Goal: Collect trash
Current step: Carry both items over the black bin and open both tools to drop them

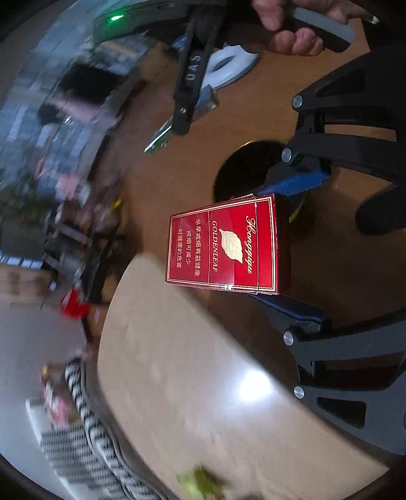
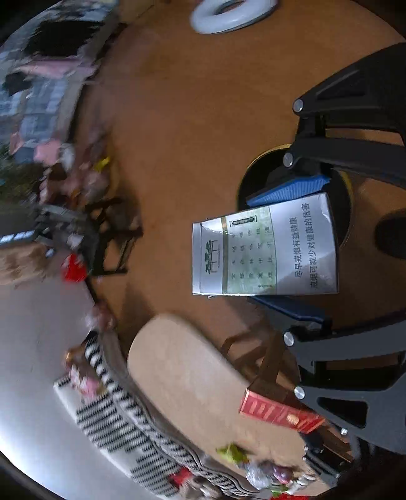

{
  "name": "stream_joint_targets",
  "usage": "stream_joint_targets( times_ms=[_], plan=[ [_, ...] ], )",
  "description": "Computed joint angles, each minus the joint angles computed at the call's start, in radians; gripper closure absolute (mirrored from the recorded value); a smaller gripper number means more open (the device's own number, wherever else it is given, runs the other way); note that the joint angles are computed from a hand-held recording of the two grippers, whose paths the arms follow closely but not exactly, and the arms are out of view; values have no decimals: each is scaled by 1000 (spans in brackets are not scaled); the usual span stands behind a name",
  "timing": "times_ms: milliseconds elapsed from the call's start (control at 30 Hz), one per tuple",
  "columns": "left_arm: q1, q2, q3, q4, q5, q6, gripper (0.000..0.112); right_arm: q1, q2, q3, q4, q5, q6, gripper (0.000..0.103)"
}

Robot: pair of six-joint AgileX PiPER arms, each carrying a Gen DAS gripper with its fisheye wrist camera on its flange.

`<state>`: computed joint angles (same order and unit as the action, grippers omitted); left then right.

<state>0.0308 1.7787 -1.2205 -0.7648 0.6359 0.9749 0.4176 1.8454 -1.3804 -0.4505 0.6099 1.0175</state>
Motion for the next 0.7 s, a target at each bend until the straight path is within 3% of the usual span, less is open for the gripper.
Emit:
stream_joint_targets(
  times_ms=[267,500,700],
  plan=[
    [-199,227,-129,102,-52,-194,55,-123,69,30,241,-21,-189,48],
    [-246,350,-251,139,-37,-299,55,-125,130,-28,263,0,-188,47],
    [-252,398,-320,110,-10,-299,55,-134,142,-40,272,-5,-189,47]
  ],
)
